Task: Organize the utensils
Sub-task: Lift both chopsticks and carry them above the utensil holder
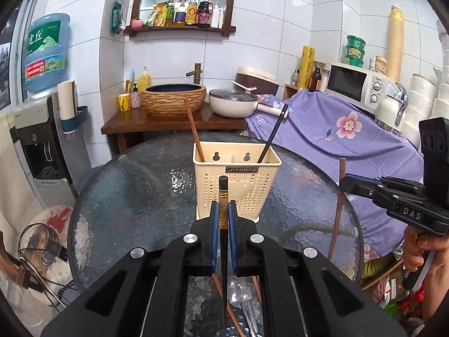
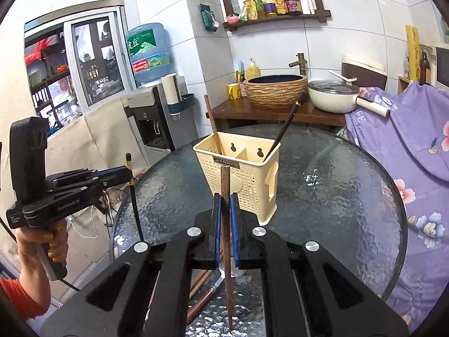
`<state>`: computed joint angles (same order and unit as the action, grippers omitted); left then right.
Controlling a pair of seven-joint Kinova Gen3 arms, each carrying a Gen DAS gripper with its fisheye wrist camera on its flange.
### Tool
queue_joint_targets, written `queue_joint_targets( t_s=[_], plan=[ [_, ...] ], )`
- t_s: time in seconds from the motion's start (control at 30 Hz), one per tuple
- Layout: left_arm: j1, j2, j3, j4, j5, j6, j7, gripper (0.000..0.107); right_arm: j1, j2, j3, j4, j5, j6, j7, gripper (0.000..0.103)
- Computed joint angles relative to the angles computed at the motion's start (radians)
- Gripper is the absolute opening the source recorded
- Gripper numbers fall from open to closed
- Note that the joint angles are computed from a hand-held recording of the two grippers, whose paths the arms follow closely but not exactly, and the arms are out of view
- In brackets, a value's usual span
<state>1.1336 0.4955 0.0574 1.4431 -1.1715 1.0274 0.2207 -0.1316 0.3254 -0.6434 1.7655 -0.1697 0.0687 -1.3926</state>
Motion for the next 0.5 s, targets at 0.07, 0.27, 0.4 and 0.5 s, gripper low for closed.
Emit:
queue_joint_targets(
  t_s=[0.07, 0.27, 0.4, 0.5],
  plan=[
    [0.01, -0.01, 0.0, 0.008, -0.01, 0.008, 0.008, 0.007, 0.033, 0.002, -0.038, -0.006, -0.001, 0.007, 0.012, 0.007],
    [0.009, -0.031, 0.012, 0.011, -0.037, 0.029, 0.011, 0.007, 0.125, 0.017, -0.14, -0.03, -0.035, 0.036, 0.075, 0.007],
    [-0.008, -0.042, 0.021, 0.003, -0.044, 0.014, -0.003, 0.007, 0.107, 0.013, -0.122, -0.063, -0.065, 0.058, 0.112, 0.007],
    [-0.031, -0.059, 0.023, -0.008, -0.044, -0.01, -0.02, 0.007, 0.074, 0.016, -0.086, -0.109, -0.091, 0.099, 0.139, 0.007]
  ],
)
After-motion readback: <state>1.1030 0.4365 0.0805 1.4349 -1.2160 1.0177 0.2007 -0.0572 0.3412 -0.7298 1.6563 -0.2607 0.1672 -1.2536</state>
